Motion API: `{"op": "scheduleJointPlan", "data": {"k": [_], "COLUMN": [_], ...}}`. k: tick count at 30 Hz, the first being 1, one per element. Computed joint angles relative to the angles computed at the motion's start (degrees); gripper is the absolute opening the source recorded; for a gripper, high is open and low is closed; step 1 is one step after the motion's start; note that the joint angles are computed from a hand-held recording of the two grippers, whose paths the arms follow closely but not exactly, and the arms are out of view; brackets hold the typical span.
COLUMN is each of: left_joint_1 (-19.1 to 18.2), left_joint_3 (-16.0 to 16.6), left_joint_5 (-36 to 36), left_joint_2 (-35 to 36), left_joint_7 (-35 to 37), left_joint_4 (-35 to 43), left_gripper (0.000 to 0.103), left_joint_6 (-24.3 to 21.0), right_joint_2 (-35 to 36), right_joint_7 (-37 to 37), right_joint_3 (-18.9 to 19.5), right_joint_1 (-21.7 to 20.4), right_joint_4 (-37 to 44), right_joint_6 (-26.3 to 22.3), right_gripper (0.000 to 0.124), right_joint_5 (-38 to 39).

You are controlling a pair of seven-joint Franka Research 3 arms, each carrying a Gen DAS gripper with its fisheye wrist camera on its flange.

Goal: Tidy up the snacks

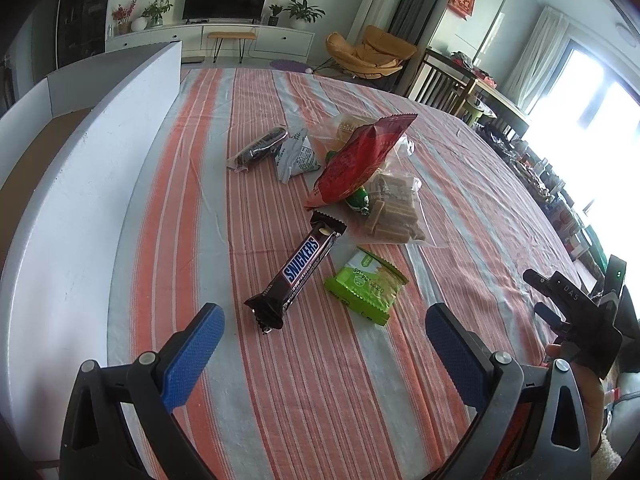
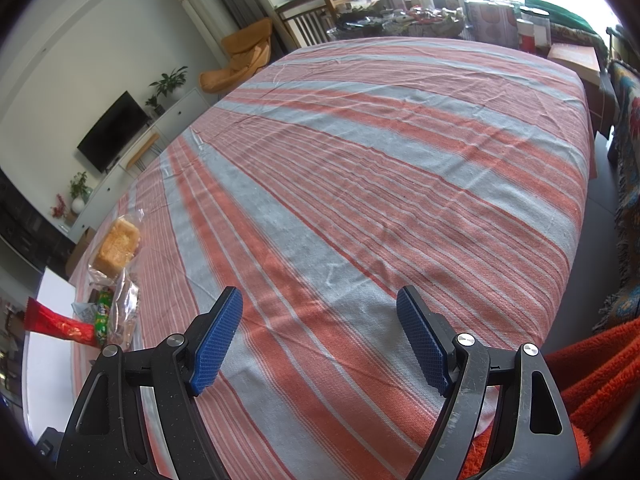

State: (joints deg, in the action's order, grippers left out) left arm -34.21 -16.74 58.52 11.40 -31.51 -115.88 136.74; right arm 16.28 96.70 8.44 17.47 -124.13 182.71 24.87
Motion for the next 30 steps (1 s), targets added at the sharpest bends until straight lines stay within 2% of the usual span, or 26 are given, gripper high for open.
{"op": "scheduleJointPlan", "data": {"k": [30], "left_joint_1": [2.4], "left_joint_3": [-0.6], "left_joint_5": [0.4], "left_joint_2": [-3.0], "left_joint_7": [-0.7], "left_joint_4": [-2.3], "left_gripper": [0.100], "left_joint_6": [2.3], "right_joint_2": [0.0], "right_joint_7": [-0.6], "right_joint_3": [0.5], "right_joint_1": [-0.4], "right_joint_4": [0.0], "right_joint_6": [0.1], "right_gripper": [0.082], "right_joint_5": [0.6]}}
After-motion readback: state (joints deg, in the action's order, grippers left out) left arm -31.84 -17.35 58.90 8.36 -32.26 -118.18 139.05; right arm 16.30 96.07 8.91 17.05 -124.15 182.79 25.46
